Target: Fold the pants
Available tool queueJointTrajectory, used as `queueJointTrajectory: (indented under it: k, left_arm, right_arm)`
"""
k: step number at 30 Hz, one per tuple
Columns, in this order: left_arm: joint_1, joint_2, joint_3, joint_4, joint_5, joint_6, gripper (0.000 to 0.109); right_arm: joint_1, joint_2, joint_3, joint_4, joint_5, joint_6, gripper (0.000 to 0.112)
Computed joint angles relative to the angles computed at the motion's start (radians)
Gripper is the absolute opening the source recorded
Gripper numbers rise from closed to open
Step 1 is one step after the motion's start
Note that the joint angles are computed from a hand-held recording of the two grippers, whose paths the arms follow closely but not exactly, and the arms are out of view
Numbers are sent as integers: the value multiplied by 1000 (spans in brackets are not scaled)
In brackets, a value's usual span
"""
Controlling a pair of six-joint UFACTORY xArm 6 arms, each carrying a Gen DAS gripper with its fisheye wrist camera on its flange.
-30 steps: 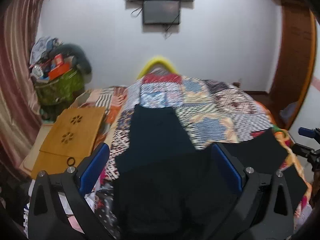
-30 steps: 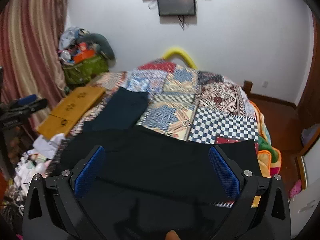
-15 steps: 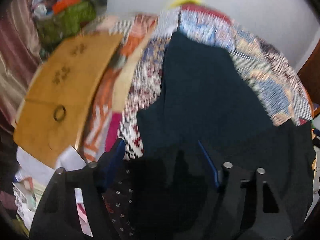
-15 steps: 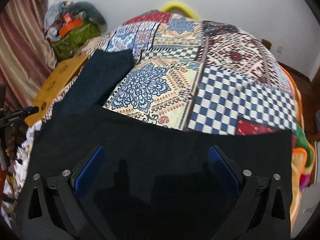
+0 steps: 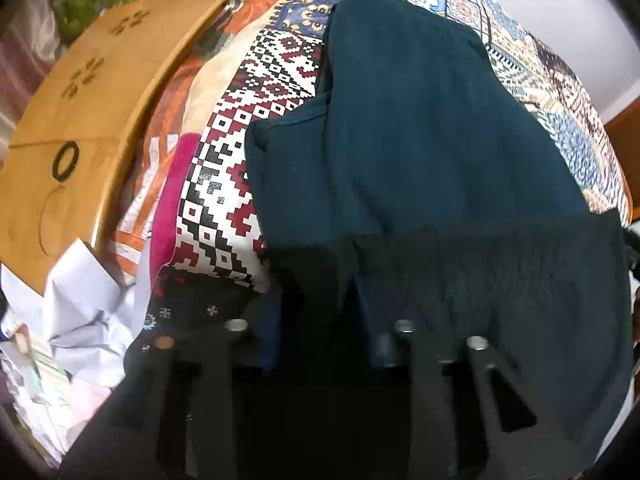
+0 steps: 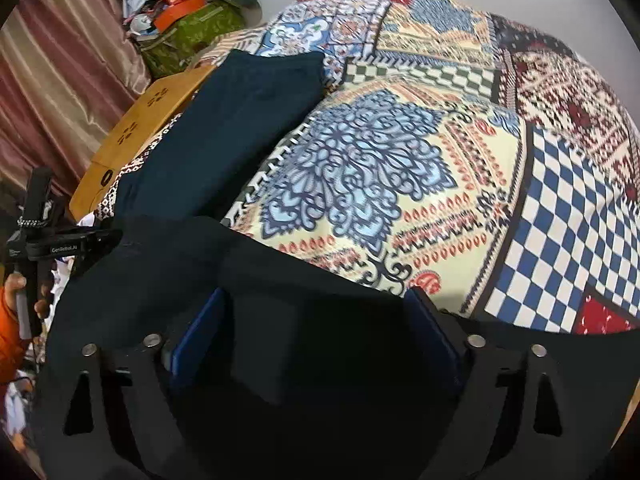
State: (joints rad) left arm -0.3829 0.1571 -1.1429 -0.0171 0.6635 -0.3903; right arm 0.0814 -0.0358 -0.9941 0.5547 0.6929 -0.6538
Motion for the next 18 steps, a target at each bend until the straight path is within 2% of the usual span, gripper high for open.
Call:
queueJointTrajectory:
  k: [3,6,7,9,10,13,18]
  left_arm:
    - [-8,-29,28,60,-14,-53,23]
    - [-26,-74,62,188,-39,-181,19]
    - [-28,-94,77,223,-46,-209,19]
    - [-34,-126,89,305,-50,-276,19]
    - [-35,-137,90,331,-48,-293,18]
    - [-33,-167,78,434,-28,-338,18]
    - [-19,-186,30,536,-4,-378,18]
  right_arm:
    - [13,-15,21,-24,-23,26,72]
    - [30,-36,38,-33,-38,32,47]
    - [40,-30,31,-44,-45,38,34]
    - [59,-44,45,-96,-75,73,17]
    - [71,-54,60,-155,-107,112,5]
    - [79,-72,77,-217,-150,142,2]
    - [57,-104,67,-183,-183,143,1]
